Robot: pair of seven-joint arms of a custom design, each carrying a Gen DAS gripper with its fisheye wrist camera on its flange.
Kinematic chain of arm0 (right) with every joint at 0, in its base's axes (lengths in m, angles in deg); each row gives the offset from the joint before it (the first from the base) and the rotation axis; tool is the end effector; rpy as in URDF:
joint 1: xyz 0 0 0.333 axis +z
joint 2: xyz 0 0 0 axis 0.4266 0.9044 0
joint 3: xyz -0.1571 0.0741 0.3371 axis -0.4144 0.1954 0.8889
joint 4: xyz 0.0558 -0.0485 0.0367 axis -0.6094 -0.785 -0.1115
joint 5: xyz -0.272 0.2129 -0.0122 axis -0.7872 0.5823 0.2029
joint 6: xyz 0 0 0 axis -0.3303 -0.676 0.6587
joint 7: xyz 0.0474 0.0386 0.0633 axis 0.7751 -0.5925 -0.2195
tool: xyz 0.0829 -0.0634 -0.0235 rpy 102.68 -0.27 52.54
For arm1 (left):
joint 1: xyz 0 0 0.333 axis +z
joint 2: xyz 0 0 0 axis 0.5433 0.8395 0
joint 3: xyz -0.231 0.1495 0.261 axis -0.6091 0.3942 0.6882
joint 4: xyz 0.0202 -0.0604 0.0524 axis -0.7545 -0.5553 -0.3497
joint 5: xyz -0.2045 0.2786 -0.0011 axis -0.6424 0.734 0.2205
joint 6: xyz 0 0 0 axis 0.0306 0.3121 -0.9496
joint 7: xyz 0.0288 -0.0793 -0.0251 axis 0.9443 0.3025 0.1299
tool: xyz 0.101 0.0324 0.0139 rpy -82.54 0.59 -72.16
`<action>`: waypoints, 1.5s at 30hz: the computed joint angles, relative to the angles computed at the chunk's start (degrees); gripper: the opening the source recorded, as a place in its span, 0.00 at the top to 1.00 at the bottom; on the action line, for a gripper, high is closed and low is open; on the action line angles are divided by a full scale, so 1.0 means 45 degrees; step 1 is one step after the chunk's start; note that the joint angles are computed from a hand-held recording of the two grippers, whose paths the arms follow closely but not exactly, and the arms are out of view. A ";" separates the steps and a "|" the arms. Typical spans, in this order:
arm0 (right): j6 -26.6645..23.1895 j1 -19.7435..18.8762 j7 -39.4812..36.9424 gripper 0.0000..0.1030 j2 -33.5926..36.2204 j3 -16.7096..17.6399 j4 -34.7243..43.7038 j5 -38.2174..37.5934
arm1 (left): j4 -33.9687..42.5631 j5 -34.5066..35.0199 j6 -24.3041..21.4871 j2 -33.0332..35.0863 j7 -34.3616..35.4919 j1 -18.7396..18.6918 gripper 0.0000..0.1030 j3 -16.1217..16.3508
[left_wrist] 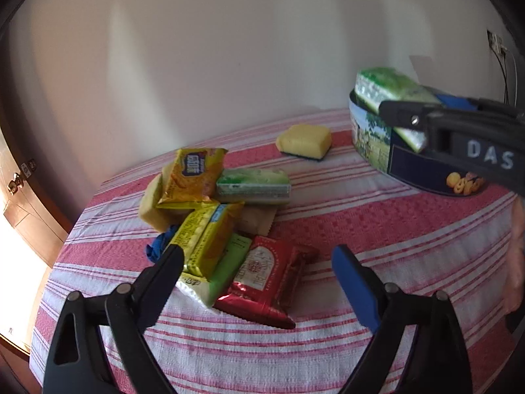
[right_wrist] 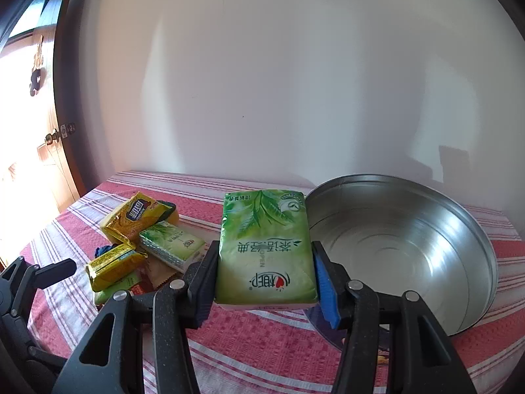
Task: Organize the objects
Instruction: 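Grasp red snack packet with left tool while right tool lifts the tissue pack, then carry both held items over the tin and open both tools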
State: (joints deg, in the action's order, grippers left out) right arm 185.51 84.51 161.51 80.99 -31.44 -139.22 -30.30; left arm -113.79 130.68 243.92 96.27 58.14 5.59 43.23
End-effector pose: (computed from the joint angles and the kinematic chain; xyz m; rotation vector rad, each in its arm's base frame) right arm 0.6683 0.3694 0.3997 -1.5960 1.5221 -0.8884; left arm 0.7186 -0.2938 0.3303 -1.3362 1.9580 -0.6647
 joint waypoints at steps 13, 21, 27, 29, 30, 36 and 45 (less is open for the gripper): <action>0.0449 0.0116 -0.0732 0.46 -0.0536 0.0195 -0.0863 0.0733 | -0.0427 -0.1461 -0.0264 -0.0021 0.3680 0.1389 0.40 -0.2512; 0.0586 0.0136 -0.0907 0.46 -0.0356 0.0231 -0.0636 0.1069 | -0.0123 -0.5064 -0.1156 0.0393 0.5999 0.3805 0.57 -0.5652; 0.0742 0.0129 -0.0991 0.46 -0.0380 0.0308 -0.0641 0.1497 | -0.0874 -0.5489 -0.0081 0.0008 0.6177 0.3174 0.59 -0.4720; 0.0874 0.0106 -0.1065 0.46 -0.0412 0.0345 -0.0702 0.1600 | -0.1069 -0.5519 0.0790 -0.0014 0.6105 0.3013 0.59 -0.4427; 0.0994 0.0060 -0.1142 0.46 -0.0451 0.0408 -0.0739 0.1655 | -0.1296 -0.5532 0.1259 -0.0110 0.6064 0.2969 0.59 -0.4334; 0.2637 0.0024 -0.2026 0.46 -0.0976 0.0695 -0.1635 0.2597 | -0.1478 -0.5943 0.2864 -0.0316 0.5815 0.2850 0.59 -0.4265; 0.3128 0.0036 -0.3278 0.46 -0.0961 -0.0139 -0.2712 0.4728 | 0.2170 -0.6016 0.1820 0.1091 0.6814 0.2453 0.59 -0.5485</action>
State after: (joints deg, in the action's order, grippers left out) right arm 199.59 84.67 146.76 76.66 -32.06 -151.42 -9.03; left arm -104.02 103.61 252.11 101.18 88.80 16.63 18.55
